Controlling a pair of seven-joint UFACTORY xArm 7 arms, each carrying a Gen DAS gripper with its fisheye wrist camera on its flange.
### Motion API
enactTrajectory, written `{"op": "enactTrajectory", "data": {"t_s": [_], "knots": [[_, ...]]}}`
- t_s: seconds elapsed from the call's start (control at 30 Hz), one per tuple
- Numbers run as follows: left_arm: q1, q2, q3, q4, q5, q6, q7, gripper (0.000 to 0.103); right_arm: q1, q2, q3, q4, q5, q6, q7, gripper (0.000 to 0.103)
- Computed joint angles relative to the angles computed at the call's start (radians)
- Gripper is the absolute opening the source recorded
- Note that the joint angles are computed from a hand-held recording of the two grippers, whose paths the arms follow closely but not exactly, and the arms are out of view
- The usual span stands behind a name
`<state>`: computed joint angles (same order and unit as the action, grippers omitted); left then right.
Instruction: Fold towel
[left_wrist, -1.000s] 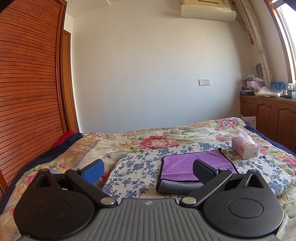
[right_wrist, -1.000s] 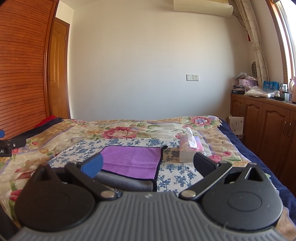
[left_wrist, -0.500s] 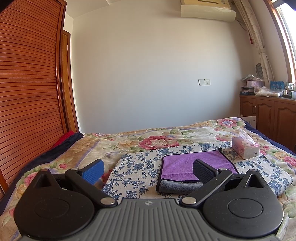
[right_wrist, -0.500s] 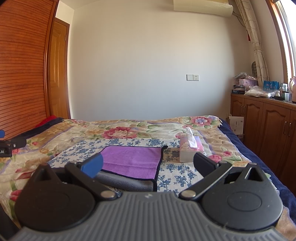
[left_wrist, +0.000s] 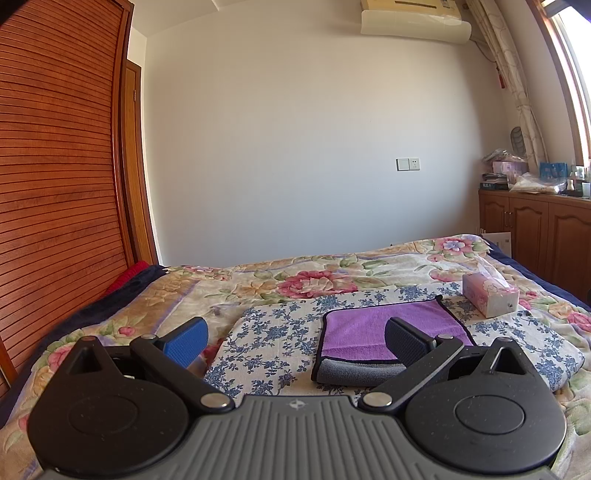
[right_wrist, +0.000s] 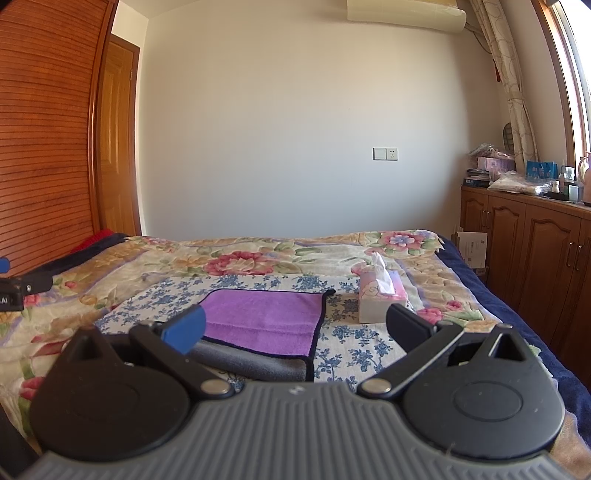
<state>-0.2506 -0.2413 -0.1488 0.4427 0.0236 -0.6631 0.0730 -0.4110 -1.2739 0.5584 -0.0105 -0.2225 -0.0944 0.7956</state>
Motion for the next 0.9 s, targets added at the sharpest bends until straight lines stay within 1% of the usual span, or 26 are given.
{"op": "enactTrajectory", "data": {"t_s": [0.1,0.13,0.17,0.2,0.73,0.8,0.87,0.9], "knots": [[0.0,0.0,0.0,0.0,0.001,-0.001,0.0,0.103,0.015,-0.017,-0.015,-0.008,-0.002,0.016,-0.008,0.103],[0.001,0.001,0.0,0.0,0.001,-0.001,0.0,0.103,-0.005,0.003,0.011,0.001,0.0,-0.003,0.009,0.103],[0.001,0.0,-0.001,0.0,0.0,-0.001,0.0,0.103,0.0,-0.002,0.012,0.004,0.0,0.007,0.011,0.103],[0.0,0.0,-0.001,0.0,0.0,-0.001,-0.001,0.103,-0.02,0.017,0.026,0.009,0.0,-0.015,0.02,0.103],[0.001,0.0,-0.002,0.0,-0.001,-0.002,0.002,0.103,-0.033,0.034,0.031,0.016,0.009,-0.028,0.009,0.103],[0.001,0.013,0.032,0.009,0.055,-0.007,-0.022,0.103,-0.036,0.039,0.033,0.019,0.01,-0.03,0.008,0.103],[0.007,0.014,0.034,0.012,0.064,-0.004,-0.021,0.103,-0.013,0.015,0.02,0.002,0.009,-0.015,0.002,0.103],[0.007,-0.002,0.023,-0.003,0.052,-0.003,-0.015,0.103,-0.012,0.015,0.019,0.001,0.008,-0.015,0.002,0.103]]}}
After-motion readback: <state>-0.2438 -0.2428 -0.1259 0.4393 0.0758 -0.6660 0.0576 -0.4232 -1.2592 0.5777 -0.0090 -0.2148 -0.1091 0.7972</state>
